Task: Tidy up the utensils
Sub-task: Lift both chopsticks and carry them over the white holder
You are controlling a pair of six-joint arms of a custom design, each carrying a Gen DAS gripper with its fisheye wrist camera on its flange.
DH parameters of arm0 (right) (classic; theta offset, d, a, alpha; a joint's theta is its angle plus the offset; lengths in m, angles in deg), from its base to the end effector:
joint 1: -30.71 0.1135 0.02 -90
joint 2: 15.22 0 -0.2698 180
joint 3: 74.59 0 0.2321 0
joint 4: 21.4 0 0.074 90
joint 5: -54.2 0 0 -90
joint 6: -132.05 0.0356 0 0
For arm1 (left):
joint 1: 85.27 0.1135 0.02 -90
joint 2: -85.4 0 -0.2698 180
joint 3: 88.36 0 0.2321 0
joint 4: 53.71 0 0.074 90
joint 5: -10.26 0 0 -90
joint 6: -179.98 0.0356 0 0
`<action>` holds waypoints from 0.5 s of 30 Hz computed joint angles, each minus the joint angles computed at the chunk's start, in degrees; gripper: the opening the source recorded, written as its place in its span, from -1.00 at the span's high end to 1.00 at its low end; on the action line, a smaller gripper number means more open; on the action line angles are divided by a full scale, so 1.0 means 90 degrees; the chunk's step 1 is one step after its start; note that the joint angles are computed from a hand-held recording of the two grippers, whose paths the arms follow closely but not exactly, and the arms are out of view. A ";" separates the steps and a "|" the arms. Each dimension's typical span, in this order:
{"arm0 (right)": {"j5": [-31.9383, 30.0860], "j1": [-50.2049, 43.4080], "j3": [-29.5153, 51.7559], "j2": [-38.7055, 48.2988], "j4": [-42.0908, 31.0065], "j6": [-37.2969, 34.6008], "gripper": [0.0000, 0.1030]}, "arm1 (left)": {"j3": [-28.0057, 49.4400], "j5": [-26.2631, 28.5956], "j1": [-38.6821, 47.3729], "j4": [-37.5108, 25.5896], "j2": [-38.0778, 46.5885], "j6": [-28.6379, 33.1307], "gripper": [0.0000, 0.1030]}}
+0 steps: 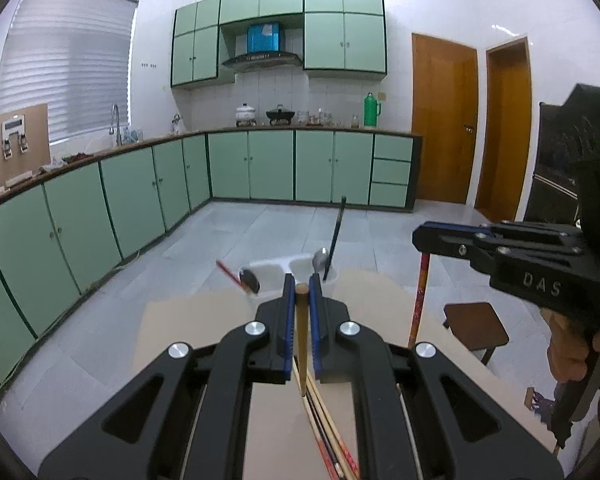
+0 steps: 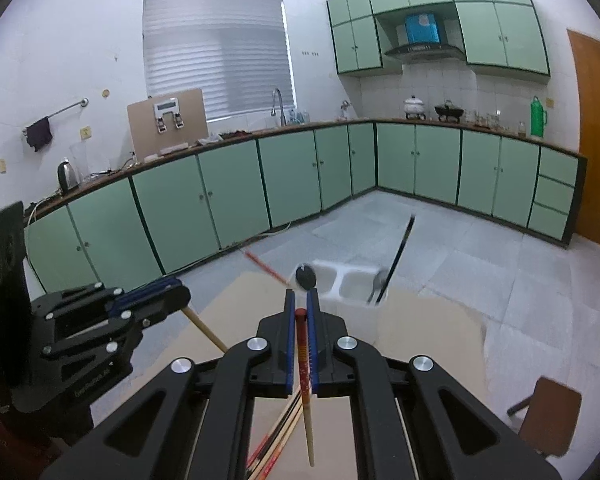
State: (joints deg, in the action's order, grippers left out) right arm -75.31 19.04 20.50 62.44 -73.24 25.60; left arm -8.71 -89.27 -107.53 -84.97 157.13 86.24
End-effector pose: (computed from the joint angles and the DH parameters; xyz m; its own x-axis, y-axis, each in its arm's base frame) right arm 0.2665 -0.0319 0.3893 -0.4294 -0.1344 -0.8931 -0.5000 0.8588 0.1112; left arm 0.2479 -0.0951 0.3585 -0.3811 0.0865 -0.9205 0.2085 0.9780 0.0056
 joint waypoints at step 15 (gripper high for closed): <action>0.0908 0.0769 0.2869 0.1886 0.0992 0.1264 0.90 | 0.3054 -0.0022 0.0379 0.0202 0.2229 0.0319 0.89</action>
State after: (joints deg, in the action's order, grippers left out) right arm -67.13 25.96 46.32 79.41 -64.31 36.97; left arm 18.78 -89.47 -104.12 -83.16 177.20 89.11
